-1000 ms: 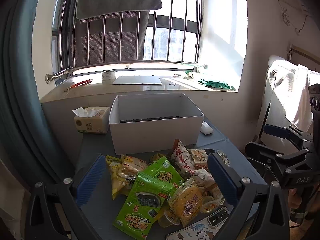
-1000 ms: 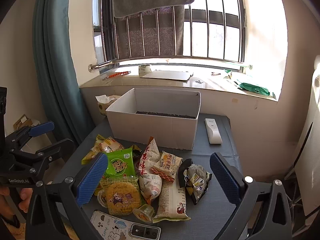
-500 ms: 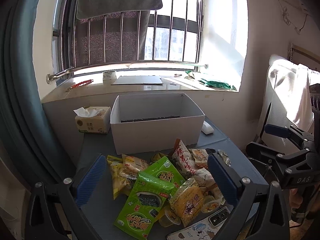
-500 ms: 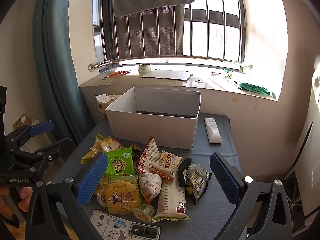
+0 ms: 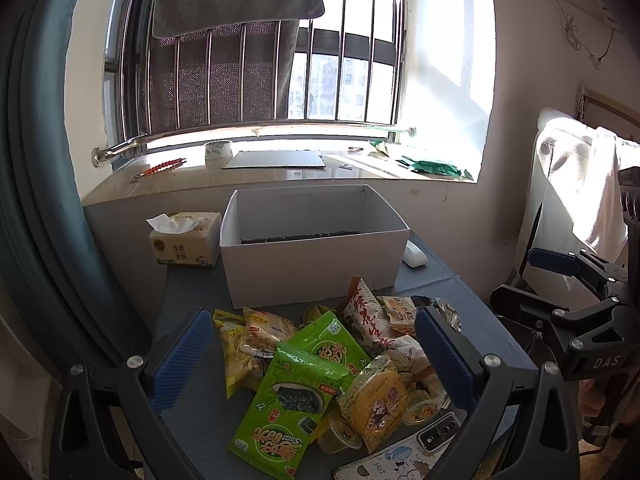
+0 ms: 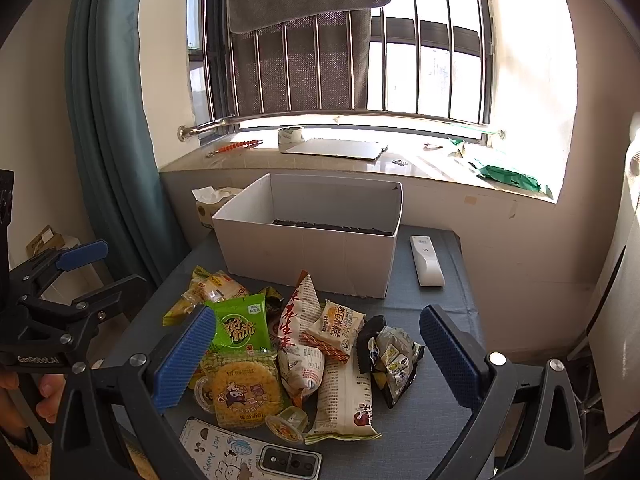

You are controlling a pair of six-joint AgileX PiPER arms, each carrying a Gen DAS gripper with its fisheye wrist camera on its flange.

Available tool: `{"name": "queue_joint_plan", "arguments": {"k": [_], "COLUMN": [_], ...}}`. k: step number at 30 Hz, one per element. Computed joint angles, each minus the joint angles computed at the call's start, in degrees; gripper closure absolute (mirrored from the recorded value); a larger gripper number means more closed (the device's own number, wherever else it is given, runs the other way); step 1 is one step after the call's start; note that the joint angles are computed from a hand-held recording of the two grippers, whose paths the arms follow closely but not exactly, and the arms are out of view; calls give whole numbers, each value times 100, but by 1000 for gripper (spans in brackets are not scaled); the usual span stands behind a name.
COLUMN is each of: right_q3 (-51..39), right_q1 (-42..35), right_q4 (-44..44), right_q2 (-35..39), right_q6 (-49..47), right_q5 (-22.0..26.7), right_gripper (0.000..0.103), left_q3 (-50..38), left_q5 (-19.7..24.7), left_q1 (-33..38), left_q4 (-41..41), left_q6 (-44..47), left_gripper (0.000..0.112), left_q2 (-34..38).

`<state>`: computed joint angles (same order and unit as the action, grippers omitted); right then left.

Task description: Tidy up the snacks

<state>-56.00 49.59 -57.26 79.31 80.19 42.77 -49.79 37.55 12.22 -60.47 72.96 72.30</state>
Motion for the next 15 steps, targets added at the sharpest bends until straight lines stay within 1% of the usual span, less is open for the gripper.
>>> {"name": "queue_joint_plan", "arguments": {"k": [15], "right_q3": [9], "right_q1": [-5], "right_q4": [13], "right_q2": [-18], "right_q6": [-8], "right_q5": [9], "right_gripper": [0], "left_q3": [1], "left_q5": [-2], "left_q1": [-3], "left_q4": [0], "left_q6": [-4], "left_gripper": [9], "left_q2": [1]}}
